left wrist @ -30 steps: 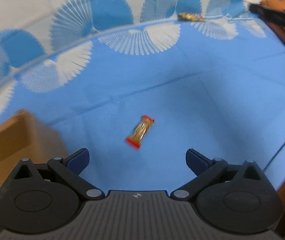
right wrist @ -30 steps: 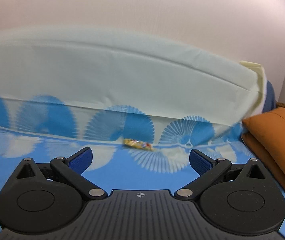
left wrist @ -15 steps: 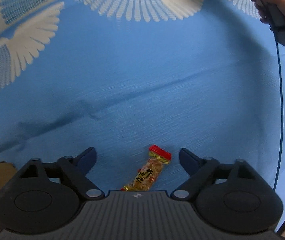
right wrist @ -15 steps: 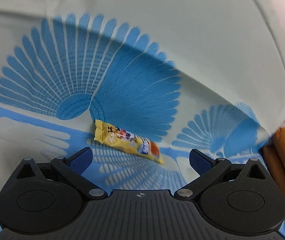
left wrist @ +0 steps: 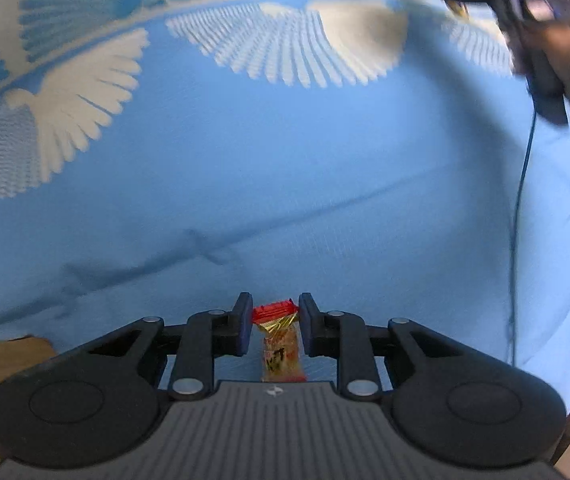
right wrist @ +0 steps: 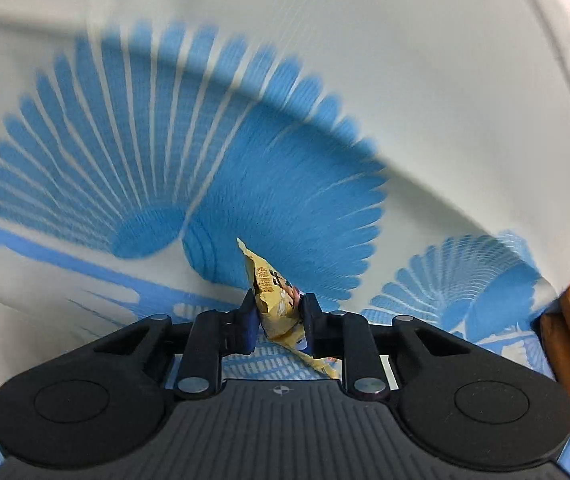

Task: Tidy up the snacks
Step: 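Grasp small red-ended candy with left tool while right tool grasps gold packet, then carry small candy with left tool while right tool carries gold packet to box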

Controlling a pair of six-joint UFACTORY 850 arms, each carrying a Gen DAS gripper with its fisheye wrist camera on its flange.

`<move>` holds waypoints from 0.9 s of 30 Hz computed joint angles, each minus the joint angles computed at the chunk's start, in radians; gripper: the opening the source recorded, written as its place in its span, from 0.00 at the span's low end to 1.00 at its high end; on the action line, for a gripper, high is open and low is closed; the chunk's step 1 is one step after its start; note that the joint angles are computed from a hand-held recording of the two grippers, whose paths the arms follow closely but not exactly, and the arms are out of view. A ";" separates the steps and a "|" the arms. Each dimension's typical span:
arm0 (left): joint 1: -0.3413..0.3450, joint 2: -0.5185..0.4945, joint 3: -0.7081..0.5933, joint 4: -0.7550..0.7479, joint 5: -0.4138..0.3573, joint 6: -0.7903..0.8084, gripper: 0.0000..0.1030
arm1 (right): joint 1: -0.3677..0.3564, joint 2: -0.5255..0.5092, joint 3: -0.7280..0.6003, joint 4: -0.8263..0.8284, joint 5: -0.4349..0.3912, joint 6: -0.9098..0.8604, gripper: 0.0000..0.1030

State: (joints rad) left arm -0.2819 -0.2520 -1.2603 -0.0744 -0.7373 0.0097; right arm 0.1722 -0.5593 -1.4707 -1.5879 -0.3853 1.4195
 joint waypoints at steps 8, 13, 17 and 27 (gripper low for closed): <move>0.023 0.182 0.061 0.010 0.013 -0.059 0.26 | 0.074 0.365 0.318 -0.001 0.039 0.203 0.14; 0.017 0.355 0.133 0.028 0.029 -0.097 0.26 | 0.210 0.630 0.515 0.051 -0.035 0.225 0.14; 0.005 0.531 0.207 0.048 0.027 -0.143 0.26 | 0.335 0.805 0.595 0.198 -0.116 0.165 0.14; -0.157 0.990 0.288 0.275 -0.237 -0.461 0.26 | 0.999 1.094 0.652 0.381 -0.581 0.309 0.14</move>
State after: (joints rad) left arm -0.4391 0.7379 -0.9719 0.2004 -0.9739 -0.4510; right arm 1.1709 0.5347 -0.8187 -1.2064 -0.9665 1.7280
